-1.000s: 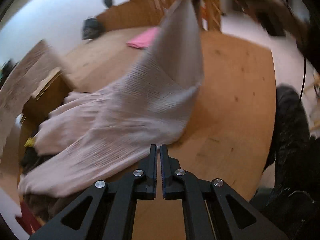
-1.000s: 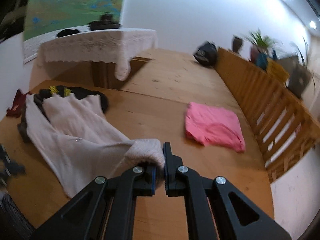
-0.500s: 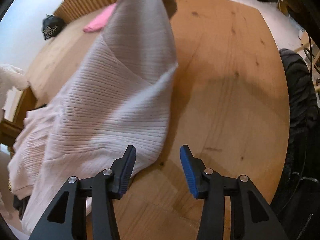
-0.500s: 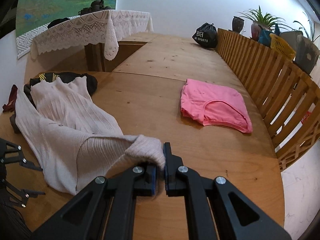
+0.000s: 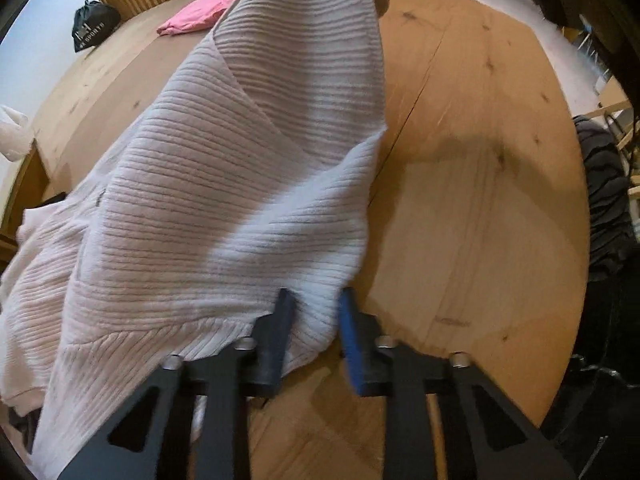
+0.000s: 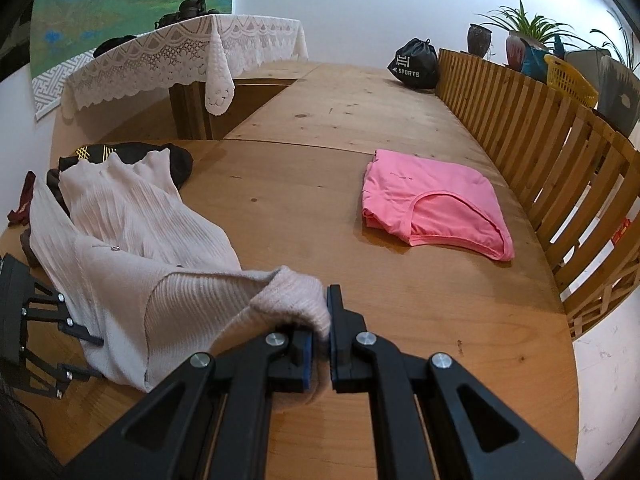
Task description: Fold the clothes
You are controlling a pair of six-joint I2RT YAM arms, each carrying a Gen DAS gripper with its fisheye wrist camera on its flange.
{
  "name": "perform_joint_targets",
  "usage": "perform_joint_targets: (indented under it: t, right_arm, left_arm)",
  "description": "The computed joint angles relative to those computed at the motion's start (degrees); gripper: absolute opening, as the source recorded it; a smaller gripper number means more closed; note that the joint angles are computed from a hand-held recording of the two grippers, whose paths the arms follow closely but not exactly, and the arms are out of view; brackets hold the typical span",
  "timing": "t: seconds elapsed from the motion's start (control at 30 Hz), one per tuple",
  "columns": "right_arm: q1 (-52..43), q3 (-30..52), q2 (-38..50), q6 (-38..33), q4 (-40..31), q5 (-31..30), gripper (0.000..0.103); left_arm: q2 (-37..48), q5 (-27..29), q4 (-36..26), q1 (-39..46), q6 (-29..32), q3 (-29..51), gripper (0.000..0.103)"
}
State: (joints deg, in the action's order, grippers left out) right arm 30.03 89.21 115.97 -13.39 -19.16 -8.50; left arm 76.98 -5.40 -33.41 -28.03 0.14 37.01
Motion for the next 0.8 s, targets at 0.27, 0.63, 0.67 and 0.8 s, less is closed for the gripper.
perform_joint_targets:
  t: [0.27, 0.63, 0.67, 0.8]
  right_arm:
    - [-1.05, -0.70, 1.35, -0.67, 0.95, -1.78, 0.006]
    - [-0.78, 2.14, -3.44, 2.83, 0.76, -4.65, 0.006]
    - [-0.30, 2.92, -4.47, 3.14, 0.55, -4.61, 0.006]
    - [2.10, 9.12, -9.03, 4.07, -2.31, -4.47, 0.006]
  left_arm:
    - [-7.29, 8.98, 2.78, 7.08, -4.00, -4.79, 0.007]
    - [-33.50, 35.92, -6.57, 53.45, 3.40, 7.88, 0.007]
    - [-33.00, 38.54, -7.60, 58.15, 4.52, 11.78, 0.007]
    - [-32.62, 42.10, -11.54, 64.64, 5.99, 24.31, 0.006]
